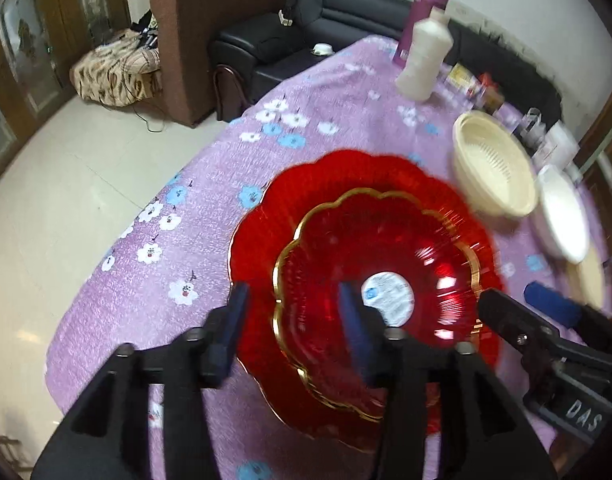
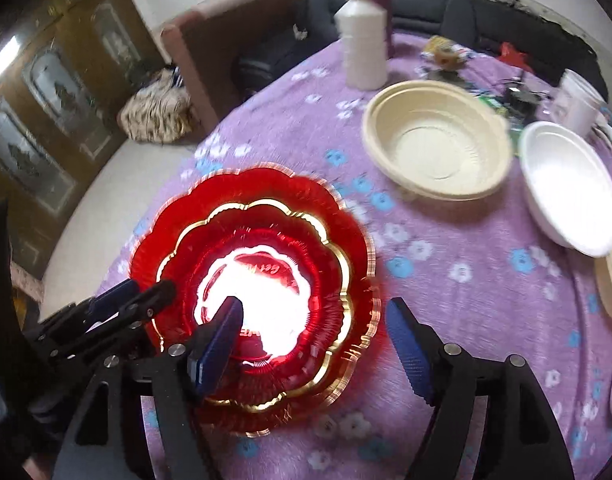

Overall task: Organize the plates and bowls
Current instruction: 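Move both grippers to the beige ridged bowl and grasp its rim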

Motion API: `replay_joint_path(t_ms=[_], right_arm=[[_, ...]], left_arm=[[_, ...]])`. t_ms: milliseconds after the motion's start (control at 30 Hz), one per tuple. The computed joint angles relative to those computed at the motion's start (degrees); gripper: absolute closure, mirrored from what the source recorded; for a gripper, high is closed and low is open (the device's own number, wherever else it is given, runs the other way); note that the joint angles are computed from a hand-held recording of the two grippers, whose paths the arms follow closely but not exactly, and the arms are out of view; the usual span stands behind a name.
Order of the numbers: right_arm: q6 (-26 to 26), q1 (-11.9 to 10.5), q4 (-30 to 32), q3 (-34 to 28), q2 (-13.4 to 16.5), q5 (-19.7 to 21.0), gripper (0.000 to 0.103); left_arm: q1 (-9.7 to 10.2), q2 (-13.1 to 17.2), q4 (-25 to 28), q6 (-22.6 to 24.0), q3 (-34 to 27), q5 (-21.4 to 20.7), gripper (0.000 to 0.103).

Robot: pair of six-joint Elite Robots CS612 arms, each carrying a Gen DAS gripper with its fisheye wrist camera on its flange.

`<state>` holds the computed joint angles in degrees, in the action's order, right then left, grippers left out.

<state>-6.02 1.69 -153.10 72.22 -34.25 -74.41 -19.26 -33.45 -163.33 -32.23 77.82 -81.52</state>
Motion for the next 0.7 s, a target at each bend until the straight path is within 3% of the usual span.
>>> replay_joint_path(t_ms=[33,133,233,400,467,700], right_arm=[[0.74,-0.66,-0.96,0.89,-0.55,1.32,0.025],[5.08,-3.01,-3.47,2.83,-1.48,5.72,0.018],[13.67,-5.59,-5.14,3.36,-1.25,11.08,0.017],[24.09,-8.27,-6.55,1.08,1.07,15.87,0.017],[27.47,-8.96,-6.68,-0.88,2.57,17.38,0.017],[33.11,-9.44,-3.1,-9.54,7.58,17.56,0.03]], left_arm=[[0.21,-0.32,-1.42,-0.81,0.42,-1.66,0.035],[0.46,-1.41,-5.57,-3.1,1.42,-2.96,0.025],[0.28,-1.25,-7.02,-0.92,-0.38,-3.63,0.02],[1.16,3.18,-0.07,4.53,-11.55,-15.67,0.02],[1.23,5.78,3.98,4.61,-17.09,-17.81,0.02],[0.32,13.73,17.35,5.72,-33.27,-17.01,0.021]])
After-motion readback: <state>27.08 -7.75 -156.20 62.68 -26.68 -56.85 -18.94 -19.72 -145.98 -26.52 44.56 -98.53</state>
